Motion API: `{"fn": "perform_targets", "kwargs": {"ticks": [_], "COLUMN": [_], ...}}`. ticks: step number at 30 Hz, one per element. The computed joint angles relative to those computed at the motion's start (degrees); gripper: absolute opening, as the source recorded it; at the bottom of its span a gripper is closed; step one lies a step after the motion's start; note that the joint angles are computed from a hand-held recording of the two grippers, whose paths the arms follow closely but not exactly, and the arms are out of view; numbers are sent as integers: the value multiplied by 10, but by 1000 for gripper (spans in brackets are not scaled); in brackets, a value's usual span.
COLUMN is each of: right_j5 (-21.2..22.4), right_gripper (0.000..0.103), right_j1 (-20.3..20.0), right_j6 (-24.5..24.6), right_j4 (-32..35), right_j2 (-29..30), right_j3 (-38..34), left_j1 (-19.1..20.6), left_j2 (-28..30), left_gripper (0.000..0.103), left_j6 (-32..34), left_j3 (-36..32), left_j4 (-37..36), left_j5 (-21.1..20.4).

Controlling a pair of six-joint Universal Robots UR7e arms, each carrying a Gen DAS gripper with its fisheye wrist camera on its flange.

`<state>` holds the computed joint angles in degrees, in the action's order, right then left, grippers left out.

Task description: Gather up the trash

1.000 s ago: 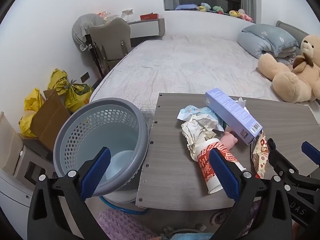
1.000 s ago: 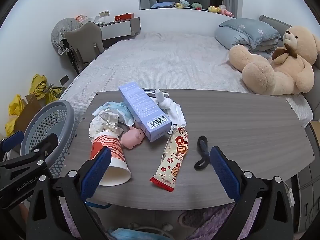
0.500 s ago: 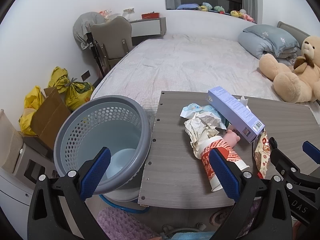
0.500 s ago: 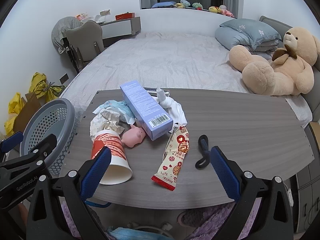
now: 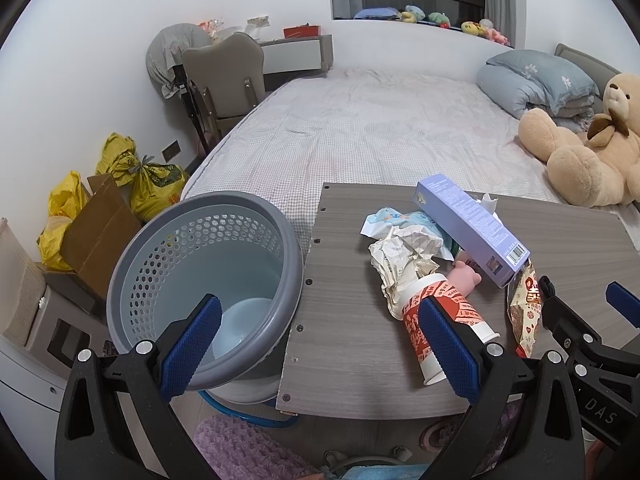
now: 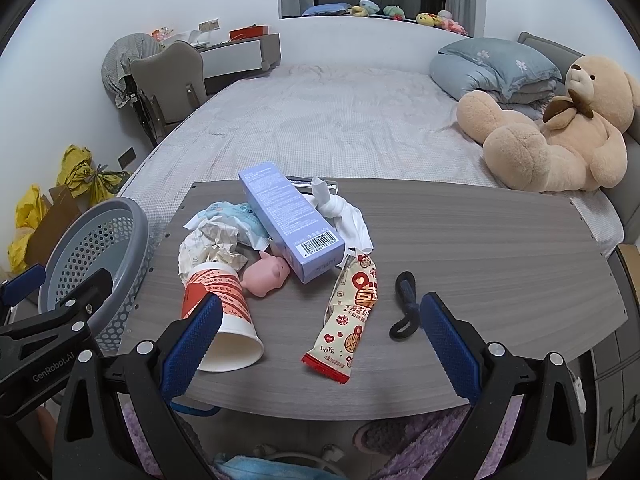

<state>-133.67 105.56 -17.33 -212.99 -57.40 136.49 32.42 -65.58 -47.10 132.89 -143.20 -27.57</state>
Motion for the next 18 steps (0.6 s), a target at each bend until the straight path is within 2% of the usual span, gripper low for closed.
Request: {"fn": "perform_targets", "kwargs": {"ticks": [18], "right_j5": [2], "right_gripper": [95], "right_j1": [-2], "right_j6": [-2], "right_j4": [-4], "right_j2": [-1], "right_j3": [1], "left_j1": [1], "left_j2": [0], "left_gripper": [97], "left_j6": [1], "left_j3": [-1], "left_j4": [0], "left_j5": [0]}}
